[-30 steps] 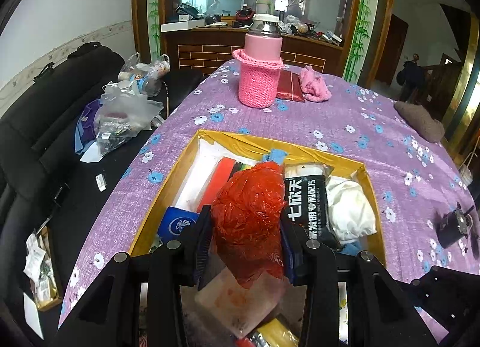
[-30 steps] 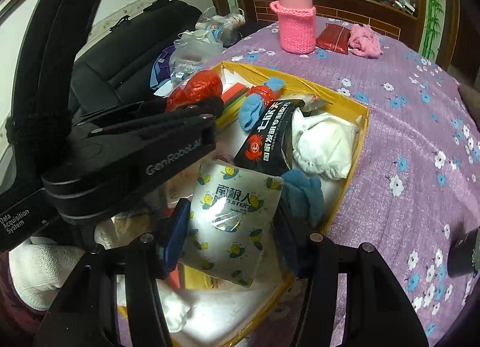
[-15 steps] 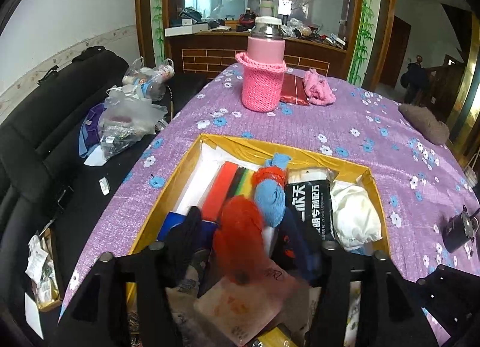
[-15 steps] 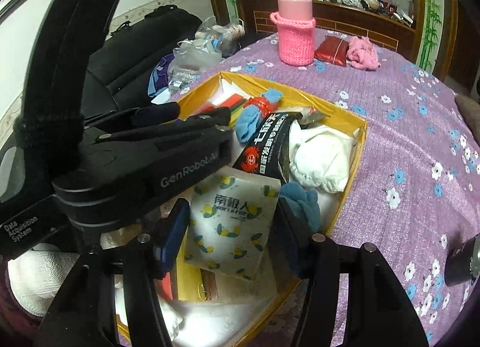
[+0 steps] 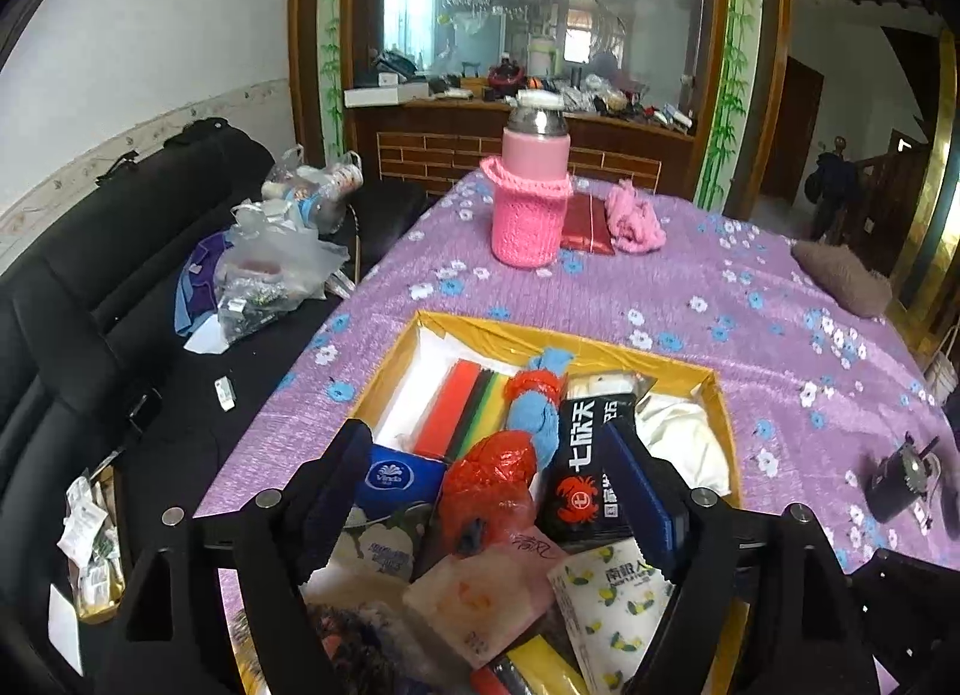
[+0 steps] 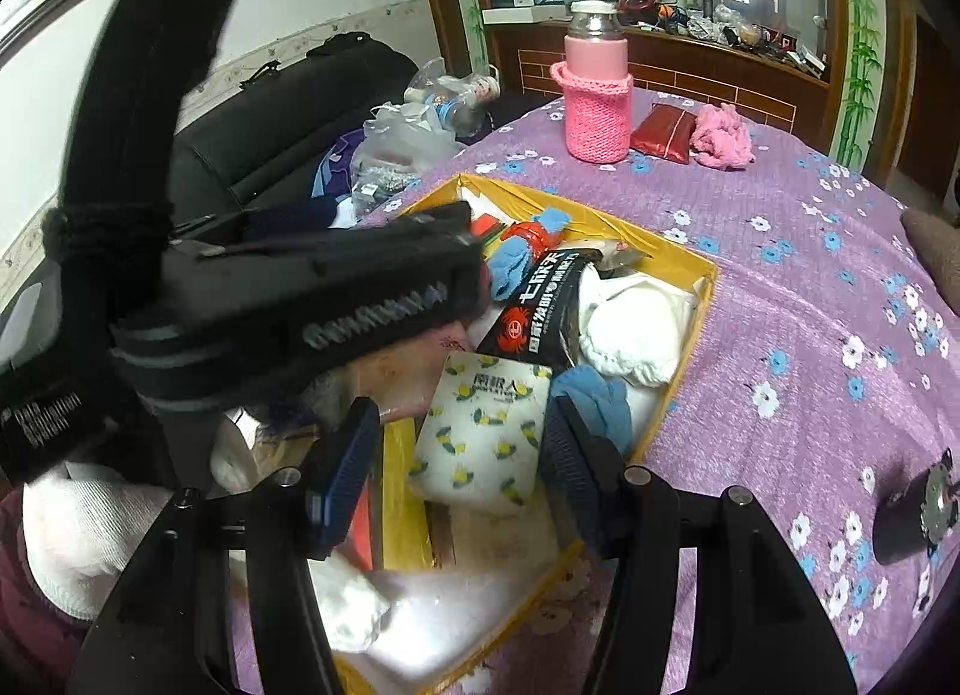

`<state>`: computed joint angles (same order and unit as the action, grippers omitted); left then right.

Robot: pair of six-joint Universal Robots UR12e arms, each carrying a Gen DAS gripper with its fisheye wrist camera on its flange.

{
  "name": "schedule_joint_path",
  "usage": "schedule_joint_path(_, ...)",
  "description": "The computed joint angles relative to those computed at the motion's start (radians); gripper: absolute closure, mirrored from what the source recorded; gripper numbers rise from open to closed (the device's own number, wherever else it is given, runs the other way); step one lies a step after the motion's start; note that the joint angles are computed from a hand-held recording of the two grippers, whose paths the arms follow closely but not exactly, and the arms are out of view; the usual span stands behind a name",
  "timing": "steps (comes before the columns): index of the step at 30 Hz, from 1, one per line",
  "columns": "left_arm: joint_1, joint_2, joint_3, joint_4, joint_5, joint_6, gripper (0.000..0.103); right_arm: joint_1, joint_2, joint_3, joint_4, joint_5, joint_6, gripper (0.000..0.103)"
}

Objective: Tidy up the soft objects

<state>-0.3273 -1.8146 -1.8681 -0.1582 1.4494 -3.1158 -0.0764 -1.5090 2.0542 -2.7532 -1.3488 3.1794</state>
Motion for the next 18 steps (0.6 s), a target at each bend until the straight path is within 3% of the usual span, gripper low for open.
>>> schedule_joint_path(4,-0.002,0.034,-0.037,0.068,0.018,-0.013,0.021,-0.014,-0.031,0.030,-0.020,0.006,0.013,0.046)
schedule_joint_path(8,-0.020,0.071,-0.092,0.195,0.069,-0.025,0.017,-0.036,-0.072,0.073,-0.056,0.014,0.040,0.046)
schedule_joint_path(9,-0.028,0.081,-0.112,0.242,0.090,-0.029,0.015,-0.043,-0.083,0.083,-0.061,0.018,0.046,0.046)
schedule_joint_path(11,-0.046,0.097,-0.151,0.364,0.144,-0.046,0.000,-0.057,-0.106,0.106,-0.075,0.021,0.064,0.046)
schedule_joint_path(13,-0.067,0.111,-0.201,0.529,0.199,-0.075,0.000,-0.074,-0.130,0.131,-0.093,0.023,0.087,0.046)
schedule_joint_path(15,-0.079,0.124,-0.251,0.687,0.208,-0.109,0.000,-0.085,-0.149,0.151,-0.108,0.022,0.104,0.046)
schedule_joint_path(16,-0.091,0.129,-0.266,0.723,0.224,-0.115,0.000,-0.091,-0.161,0.164,-0.118,0.019,0.115,0.046)
schedule_joint_path(18,-0.124,0.146,-0.275,0.684,0.276,-0.093,0.000,-0.100,-0.183,0.187,-0.135,0.010,0.131,0.046)
